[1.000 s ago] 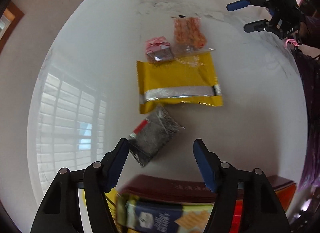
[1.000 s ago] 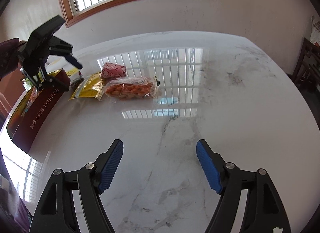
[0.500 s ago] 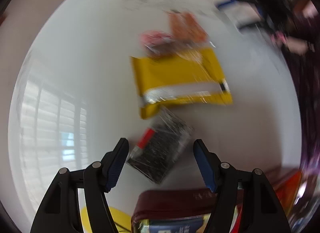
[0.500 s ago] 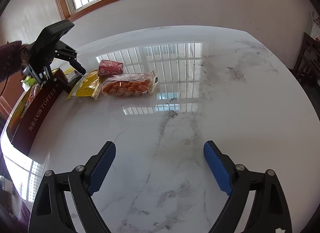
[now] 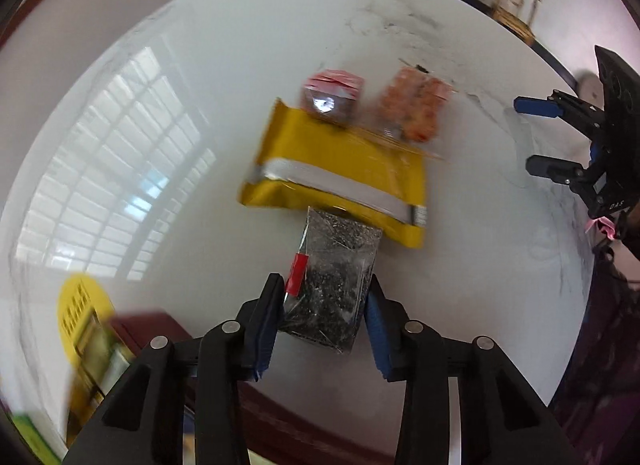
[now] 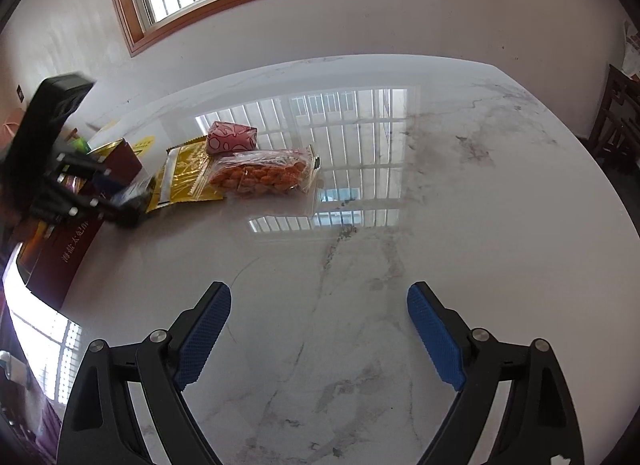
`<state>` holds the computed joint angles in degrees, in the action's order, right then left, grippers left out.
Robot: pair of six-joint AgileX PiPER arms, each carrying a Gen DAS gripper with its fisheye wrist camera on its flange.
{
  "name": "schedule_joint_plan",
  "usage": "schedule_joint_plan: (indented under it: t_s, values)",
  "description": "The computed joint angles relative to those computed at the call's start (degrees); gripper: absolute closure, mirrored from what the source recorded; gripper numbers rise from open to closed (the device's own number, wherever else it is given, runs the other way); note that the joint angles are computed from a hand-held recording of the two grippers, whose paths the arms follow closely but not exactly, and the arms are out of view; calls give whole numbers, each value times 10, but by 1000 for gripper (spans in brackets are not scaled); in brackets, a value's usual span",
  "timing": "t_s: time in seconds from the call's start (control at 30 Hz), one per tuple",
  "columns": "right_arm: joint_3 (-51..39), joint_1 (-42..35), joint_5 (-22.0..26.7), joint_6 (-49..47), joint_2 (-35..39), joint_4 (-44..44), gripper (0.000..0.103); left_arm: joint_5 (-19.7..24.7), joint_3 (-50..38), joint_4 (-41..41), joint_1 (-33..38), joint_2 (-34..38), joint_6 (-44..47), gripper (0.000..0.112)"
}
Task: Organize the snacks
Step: 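Lift the silver foil pack with the left gripper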
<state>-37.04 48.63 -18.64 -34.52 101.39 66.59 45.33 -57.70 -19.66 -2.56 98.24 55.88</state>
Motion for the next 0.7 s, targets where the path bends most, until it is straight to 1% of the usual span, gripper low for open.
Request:
schedule_joint_plan:
  t_s: [0.07,0.17,0.23,0.3,0.33,0.43,0.47,0.5,0.53,0.67,0.7]
  values:
    - [3,2,-5,11,-1,-9,15,-15,35,-25,3,-28,-30,74]
    - [7,3,-14,29,-2,-25,14,-47,114,-98,23,-81,-50,75]
    - [4,6,-16,21,-1,-13,14,-35,163,-175,53,-118,-45,75]
    - [0,5,-15,7,1,4,14,-45,209,-222,63,-157,-29,75]
    - [0,4,-11,7,1,5,14,-61,242,-252,62,-186,-22,75]
    - [-5,1,-7,-13,3,29,14,-62,297,-305,58,-248,-28,75]
    - [-12,-2,-1,-40,7,56,14,-72,311,-307,51,-268,-32,75]
    - [-16,-4,1,-54,8,70,14,-96,329,-295,27,-300,-57,75]
    - [-17,-6,2,-49,7,65,14,-108,338,-287,16,-316,-69,75]
    - [-30,-24,29,86,5,-72,14,-129,376,-257,-20,-379,-130,75]
    - [-39,-24,31,114,10,-101,12,-148,380,-246,-46,-383,-158,75]
